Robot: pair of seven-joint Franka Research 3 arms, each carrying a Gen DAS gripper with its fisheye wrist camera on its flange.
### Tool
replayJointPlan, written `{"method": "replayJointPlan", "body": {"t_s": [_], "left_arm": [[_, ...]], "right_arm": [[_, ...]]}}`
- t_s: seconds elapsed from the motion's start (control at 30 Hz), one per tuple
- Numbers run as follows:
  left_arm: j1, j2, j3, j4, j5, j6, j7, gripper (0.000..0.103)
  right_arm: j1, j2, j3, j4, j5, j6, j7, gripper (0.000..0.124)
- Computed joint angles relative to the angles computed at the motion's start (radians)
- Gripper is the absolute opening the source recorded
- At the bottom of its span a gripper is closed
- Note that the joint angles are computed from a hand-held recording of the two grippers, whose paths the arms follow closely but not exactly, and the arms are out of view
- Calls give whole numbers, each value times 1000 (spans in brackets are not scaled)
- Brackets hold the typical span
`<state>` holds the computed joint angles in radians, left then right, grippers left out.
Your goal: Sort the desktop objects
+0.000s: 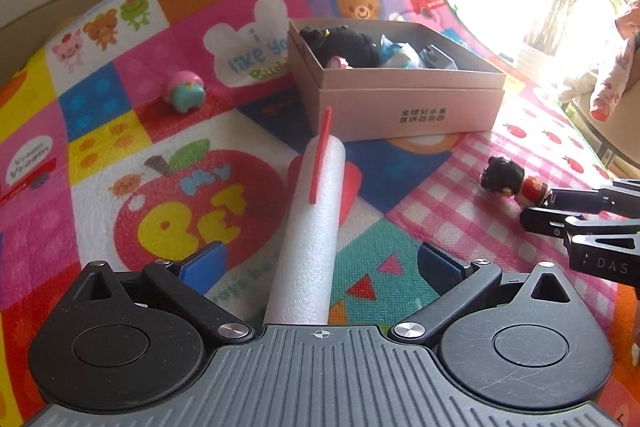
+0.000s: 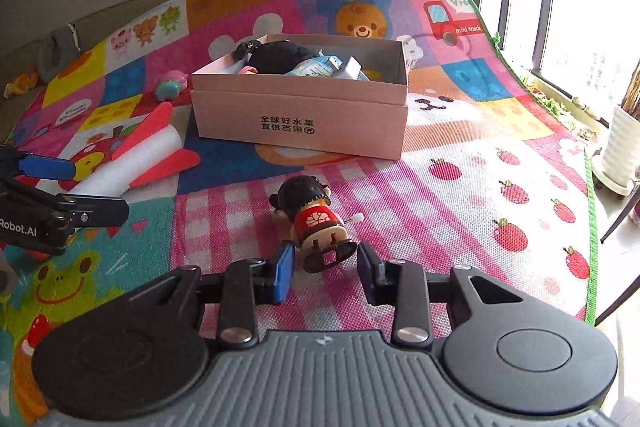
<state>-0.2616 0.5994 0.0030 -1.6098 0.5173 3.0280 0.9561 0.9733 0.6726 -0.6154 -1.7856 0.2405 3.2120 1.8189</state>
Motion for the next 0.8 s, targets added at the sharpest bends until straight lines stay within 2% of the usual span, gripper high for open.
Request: {"method": "replayJointPlan", "body": {"t_s": [0.07, 0.1, 0.13, 0.17, 0.2, 0.23, 0.3, 0.37, 0.4, 0.47, 0.53, 0.6, 0.63, 0.67, 0.73, 0.8], "left_arm": [[-10, 10, 14, 11, 0, 4, -16, 103], [-14, 13, 18, 14, 4, 10, -18, 102], [-8, 16, 11, 19, 6, 12, -7, 97], [-2, 20, 0, 25, 6, 7, 10, 90], [12, 25, -21, 36, -1, -11, 36, 70], [24, 32, -40, 47, -11, -27, 59, 62], [11, 34, -25, 51, -9, -30, 59, 61], [4, 27, -16, 40, -2, -25, 62, 49], [13, 22, -28, 33, -6, -23, 74, 38], [32, 7, -54, 10, -17, -16, 103, 33], [30, -13, -54, -22, -15, -1, 116, 32], [24, -34, -49, -54, -13, 11, 121, 32], [27, -47, -53, -73, -15, 18, 126, 32], [32, -59, -60, -92, -20, 24, 132, 32], [33, -79, -63, -124, -25, 34, 137, 32], [27, -97, -57, -149, -25, 46, 134, 32]], "right_arm": [[17, 9, -19, -2, 4, 6, 4, 49], [16, 9, -17, -4, 6, 8, 1, 49], [12, 8, -13, -3, 9, 8, -1, 51], [12, 9, -13, -2, 13, 7, -2, 54], [13, 10, -15, 0, 15, 6, -2, 56], [15, 11, -17, 2, 15, 4, -4, 58], [12, 13, -15, 11, 7, 1, -14, 60], [33, 34, -45, 25, -2, 11, -21, 63], [48, 50, -67, 35, -1, 15, -25, 65], [39, 71, -70, 68, -3, 20, -51, 67], [-17, 71, -17, 112, -9, -10, -80, 67], [-128, 48, 105, 162, -32, -73, -107, 67], [-163, 43, 143, 180, -40, -101, -107, 65], [-188, 41, 172, 194, -47, -128, -105, 55], [-208, 30, 196, 192, -68, -141, -95, 43], [-220, 4, 217, 168, -87, -142, -80, 42]]}}
